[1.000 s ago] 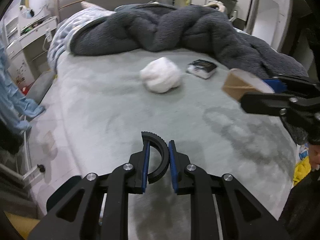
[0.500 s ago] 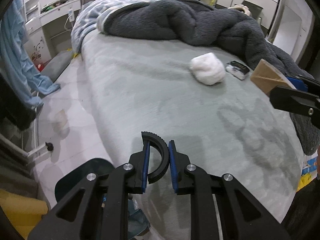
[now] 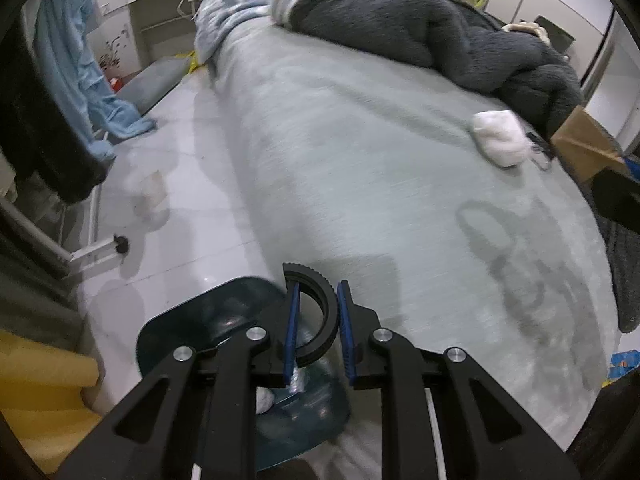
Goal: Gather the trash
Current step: 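Carry the clip and tape roll in both tools over the wastebasket, then open the left tool into the wastebasket while the right tool drops the tape roll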
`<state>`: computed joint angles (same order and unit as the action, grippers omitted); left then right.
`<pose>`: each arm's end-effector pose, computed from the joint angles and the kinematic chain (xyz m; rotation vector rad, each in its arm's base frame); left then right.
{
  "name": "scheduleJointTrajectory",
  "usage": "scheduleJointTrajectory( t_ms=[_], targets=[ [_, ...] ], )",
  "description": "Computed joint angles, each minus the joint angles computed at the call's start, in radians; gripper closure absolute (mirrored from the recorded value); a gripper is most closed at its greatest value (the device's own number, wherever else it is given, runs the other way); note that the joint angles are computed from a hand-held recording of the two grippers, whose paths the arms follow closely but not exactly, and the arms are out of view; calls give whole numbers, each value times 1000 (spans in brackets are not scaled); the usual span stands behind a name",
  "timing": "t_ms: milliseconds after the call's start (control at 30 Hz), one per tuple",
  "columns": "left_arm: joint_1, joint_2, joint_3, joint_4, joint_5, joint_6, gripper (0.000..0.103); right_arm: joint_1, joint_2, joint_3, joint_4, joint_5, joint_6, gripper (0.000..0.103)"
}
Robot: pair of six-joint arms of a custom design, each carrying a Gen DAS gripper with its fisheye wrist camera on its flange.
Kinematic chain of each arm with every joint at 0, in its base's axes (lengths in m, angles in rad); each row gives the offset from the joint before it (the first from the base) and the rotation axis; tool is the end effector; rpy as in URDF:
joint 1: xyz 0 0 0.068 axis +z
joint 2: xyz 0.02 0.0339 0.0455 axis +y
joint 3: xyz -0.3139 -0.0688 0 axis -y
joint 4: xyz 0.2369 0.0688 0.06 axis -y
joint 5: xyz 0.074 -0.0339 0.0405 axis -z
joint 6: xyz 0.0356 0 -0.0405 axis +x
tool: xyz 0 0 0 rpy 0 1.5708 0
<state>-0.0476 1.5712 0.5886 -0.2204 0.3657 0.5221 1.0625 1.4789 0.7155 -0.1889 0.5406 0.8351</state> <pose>0.2392 -0.0241 0.1635 0.8410 2.5445 -0.3643 0.1447 0.2221 0.2205 -0.0598 2.3552 0.2305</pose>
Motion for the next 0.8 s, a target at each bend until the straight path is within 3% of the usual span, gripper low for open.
scheduleJointTrajectory(
  t_ms=[500, 800],
  targets=[
    [233, 214, 137, -105, -29, 152, 83, -56, 275, 211, 99, -140, -143, 59],
    [314, 369, 209, -152, -114, 231, 83, -78, 432, 327, 108, -233, -198, 59]
  ],
)
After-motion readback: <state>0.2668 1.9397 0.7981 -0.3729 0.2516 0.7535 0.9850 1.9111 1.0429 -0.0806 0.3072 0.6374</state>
